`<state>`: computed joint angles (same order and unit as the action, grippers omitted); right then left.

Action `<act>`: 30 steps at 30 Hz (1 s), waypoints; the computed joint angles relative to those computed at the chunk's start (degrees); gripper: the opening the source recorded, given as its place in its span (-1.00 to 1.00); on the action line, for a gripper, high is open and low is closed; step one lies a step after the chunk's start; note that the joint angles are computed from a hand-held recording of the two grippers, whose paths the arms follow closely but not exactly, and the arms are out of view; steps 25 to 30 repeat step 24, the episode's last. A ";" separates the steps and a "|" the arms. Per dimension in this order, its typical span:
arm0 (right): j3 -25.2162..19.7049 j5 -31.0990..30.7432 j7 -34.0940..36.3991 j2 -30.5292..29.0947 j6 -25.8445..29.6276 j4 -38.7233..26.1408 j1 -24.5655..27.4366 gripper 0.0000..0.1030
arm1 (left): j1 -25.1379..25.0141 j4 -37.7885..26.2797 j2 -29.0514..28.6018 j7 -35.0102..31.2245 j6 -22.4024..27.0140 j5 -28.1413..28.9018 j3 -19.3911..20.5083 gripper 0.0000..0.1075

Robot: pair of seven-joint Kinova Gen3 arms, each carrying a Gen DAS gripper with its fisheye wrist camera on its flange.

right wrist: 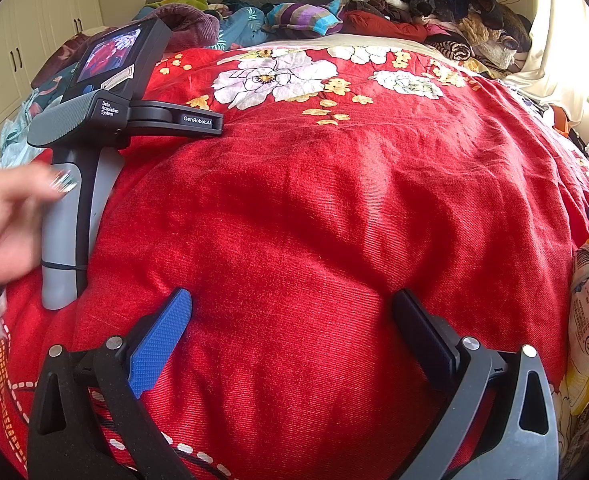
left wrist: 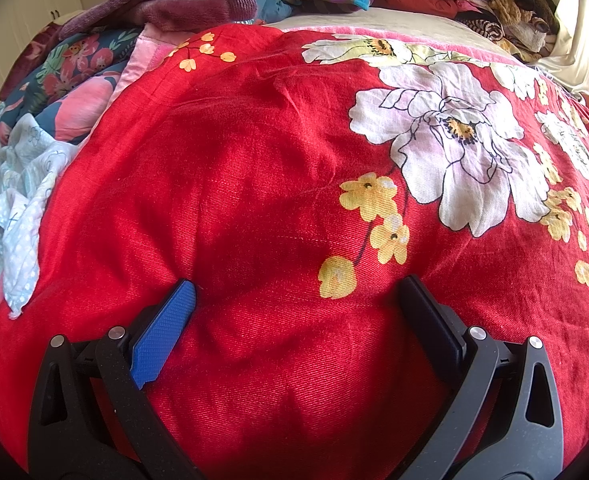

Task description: Collect trash

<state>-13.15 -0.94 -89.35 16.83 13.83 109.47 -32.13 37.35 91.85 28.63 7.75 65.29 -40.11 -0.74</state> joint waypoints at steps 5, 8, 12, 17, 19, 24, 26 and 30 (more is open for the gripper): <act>0.10 0.06 -0.01 -0.02 0.03 0.00 -0.06 0.90 | -0.13 0.67 -0.27 0.50 -0.96 -0.18 -0.03 0.74; 0.18 0.03 0.00 0.00 0.02 0.00 -0.15 0.90 | -0.39 1.06 -0.51 0.48 -1.47 -0.22 -0.07 0.74; 0.12 0.00 0.04 -0.01 0.01 0.00 -0.06 0.90 | -0.66 1.16 -0.51 0.31 -1.59 -0.20 -0.01 0.74; 0.11 0.01 0.05 0.00 0.00 0.01 -0.06 0.90 | -0.55 0.86 -0.25 0.27 -1.28 -0.34 -0.06 0.74; -0.08 -0.14 0.23 0.02 0.00 0.00 0.18 0.90 | -0.65 0.74 -0.19 0.03 -1.22 -0.20 -0.06 0.74; 0.17 0.02 0.02 -0.01 -0.02 0.03 -0.14 0.90 | -0.37 0.89 -0.27 0.39 -1.20 -0.33 -0.13 0.74; 0.17 0.02 0.02 -0.01 -0.02 0.03 -0.14 0.90 | -0.37 0.89 -0.27 0.39 -1.20 -0.33 -0.13 0.74; 0.17 0.02 0.02 -0.01 -0.02 0.03 -0.14 0.90 | -0.37 0.89 -0.27 0.39 -1.20 -0.33 -0.13 0.74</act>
